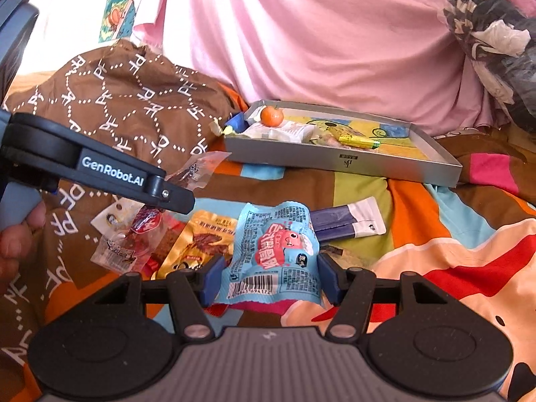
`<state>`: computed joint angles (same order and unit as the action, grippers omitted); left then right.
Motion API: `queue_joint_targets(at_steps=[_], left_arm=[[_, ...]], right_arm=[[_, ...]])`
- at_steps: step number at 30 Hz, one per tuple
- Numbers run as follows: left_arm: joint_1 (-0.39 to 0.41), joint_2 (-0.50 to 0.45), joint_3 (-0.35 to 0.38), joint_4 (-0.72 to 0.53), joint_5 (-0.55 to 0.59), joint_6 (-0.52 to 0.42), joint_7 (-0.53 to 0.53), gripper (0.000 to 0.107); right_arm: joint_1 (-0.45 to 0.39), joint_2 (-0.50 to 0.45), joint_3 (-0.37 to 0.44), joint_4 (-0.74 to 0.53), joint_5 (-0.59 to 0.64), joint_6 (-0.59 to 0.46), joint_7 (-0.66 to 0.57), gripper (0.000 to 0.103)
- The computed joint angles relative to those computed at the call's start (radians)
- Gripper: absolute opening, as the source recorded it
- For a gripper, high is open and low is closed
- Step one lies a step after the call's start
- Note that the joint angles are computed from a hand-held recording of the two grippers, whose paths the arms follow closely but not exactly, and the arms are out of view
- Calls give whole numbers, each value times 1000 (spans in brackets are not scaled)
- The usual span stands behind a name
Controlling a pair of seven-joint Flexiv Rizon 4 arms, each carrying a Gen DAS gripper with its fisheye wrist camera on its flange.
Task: Organize snacks
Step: 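Carry the meat pack and blue packet with both tools over the tray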
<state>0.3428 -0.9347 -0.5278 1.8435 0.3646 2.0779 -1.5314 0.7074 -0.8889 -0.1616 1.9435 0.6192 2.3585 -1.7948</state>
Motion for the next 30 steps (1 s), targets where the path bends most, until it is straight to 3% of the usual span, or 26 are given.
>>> queue_joint_targets(at_steps=[8, 16, 19, 24, 30], left_arm=[[9, -11, -21, -27, 15, 6, -10, 44], [-32, -34, -32, -146, 1, -12, -25, 44], [-50, -58, -48, -222, -16, -50, -14, 44], [-86, -117, -101, -379, -76, -161, 53, 44], [-222, -200, -75, -634, -204, -266, 176, 44]], right_arm=[[-56, 26, 37, 18, -74, 32, 37, 64], [-78, 34, 38, 2, -107, 61, 11, 64], [-135, 58, 68, -8, -152, 22, 59, 64], [-165, 57, 23, -69, -185, -25, 67, 64], [-190, 27, -58, -197, -209, -110, 59, 64]])
